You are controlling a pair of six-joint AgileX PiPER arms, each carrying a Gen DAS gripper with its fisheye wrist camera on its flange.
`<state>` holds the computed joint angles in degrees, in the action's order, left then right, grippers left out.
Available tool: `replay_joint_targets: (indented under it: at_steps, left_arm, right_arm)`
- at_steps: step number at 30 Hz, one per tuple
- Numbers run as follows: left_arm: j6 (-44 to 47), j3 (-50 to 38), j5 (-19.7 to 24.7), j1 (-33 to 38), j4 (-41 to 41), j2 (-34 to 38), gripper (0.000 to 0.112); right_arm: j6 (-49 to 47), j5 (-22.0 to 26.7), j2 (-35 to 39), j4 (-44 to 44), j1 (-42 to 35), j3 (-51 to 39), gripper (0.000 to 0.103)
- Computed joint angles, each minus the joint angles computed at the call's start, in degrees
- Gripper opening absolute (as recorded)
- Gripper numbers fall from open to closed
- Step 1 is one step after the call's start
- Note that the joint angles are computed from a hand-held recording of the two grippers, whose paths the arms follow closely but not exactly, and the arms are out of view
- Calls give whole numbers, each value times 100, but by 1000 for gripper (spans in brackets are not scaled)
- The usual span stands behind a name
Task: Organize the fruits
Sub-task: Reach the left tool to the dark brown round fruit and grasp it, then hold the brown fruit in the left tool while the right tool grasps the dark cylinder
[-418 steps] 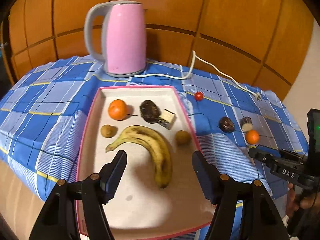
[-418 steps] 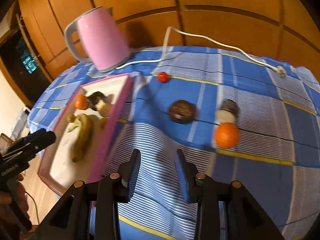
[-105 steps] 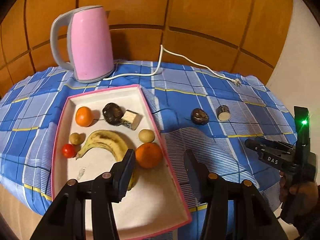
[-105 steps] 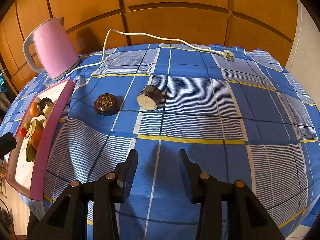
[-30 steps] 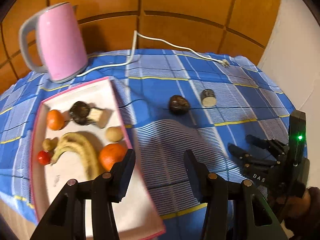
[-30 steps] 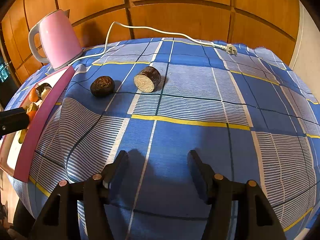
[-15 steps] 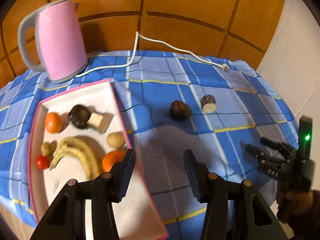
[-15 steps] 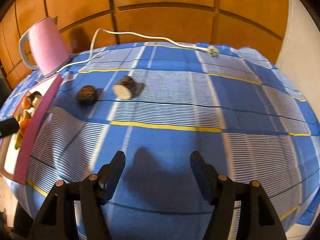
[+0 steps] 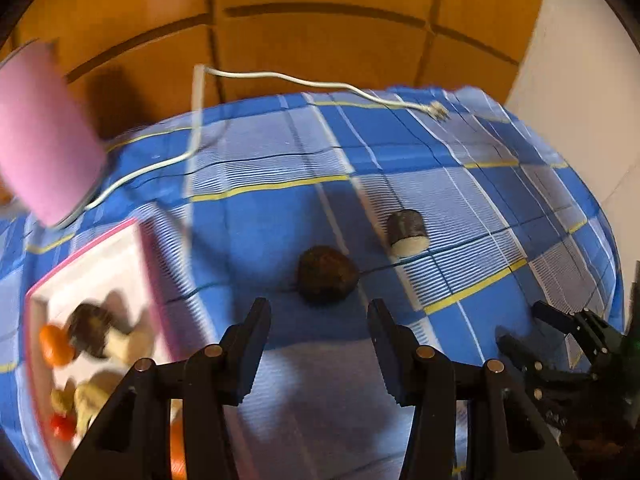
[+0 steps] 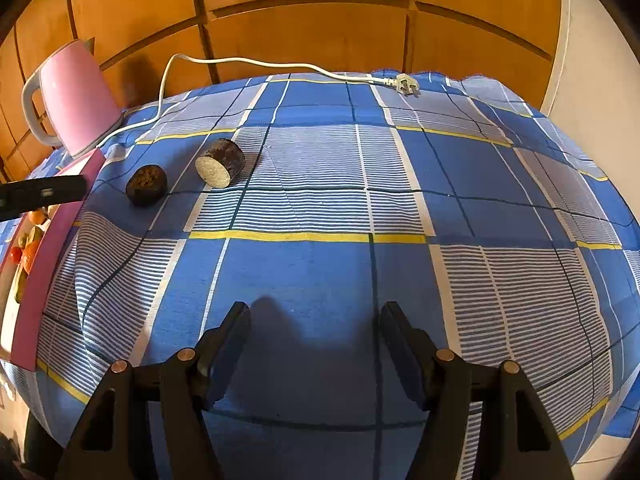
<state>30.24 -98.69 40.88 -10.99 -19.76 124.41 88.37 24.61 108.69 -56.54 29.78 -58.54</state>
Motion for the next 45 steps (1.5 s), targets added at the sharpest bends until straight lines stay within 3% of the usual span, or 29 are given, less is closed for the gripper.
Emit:
replay_joint_targets:
  at_steps: [4,8,10,11,13,23,29,34,42,45]
  left_arm:
    - [-431,-826,212,-265,589,628,63]
    - [-819,-1521,442,-418,1095,1187,63]
    - [-881,-1667,463,-423,1141,1369,52]
    - [-732,-1461,247,-372,931,1273,47]
    - [-691,-1233,139,-333,774,1145,47]
    - [962,2221,-1574,-231,-871,-860,47]
    - [1635,3313,-2267,-240,-1711,-1401,47]
    - [3147,3859,-2374,-46,-3266,-1898,47]
    - [2472,3840,-2232,12,-2437,-1565,47]
    - [2917,4021,-2593,-103,-2698,-1570,47]
  right_arm:
    - [74,-25,-1,-139,13,41,68]
    - [132,-3,6,-196,35,43,69]
    - [176,-3,10,-248,41,50,69]
    - [209,8,16,-282,49,49,69]
    - [291,31,26,-354,74,51,69]
    - [515,139,131,-569,161,-21,75]
    - [493,196,147,-509,183,-54,75]
    - [383,234,164,-419,184,-96,75]
    - [174,332,217,-159,203,-223,77]
    - [-200,322,207,168,154,-292,77]
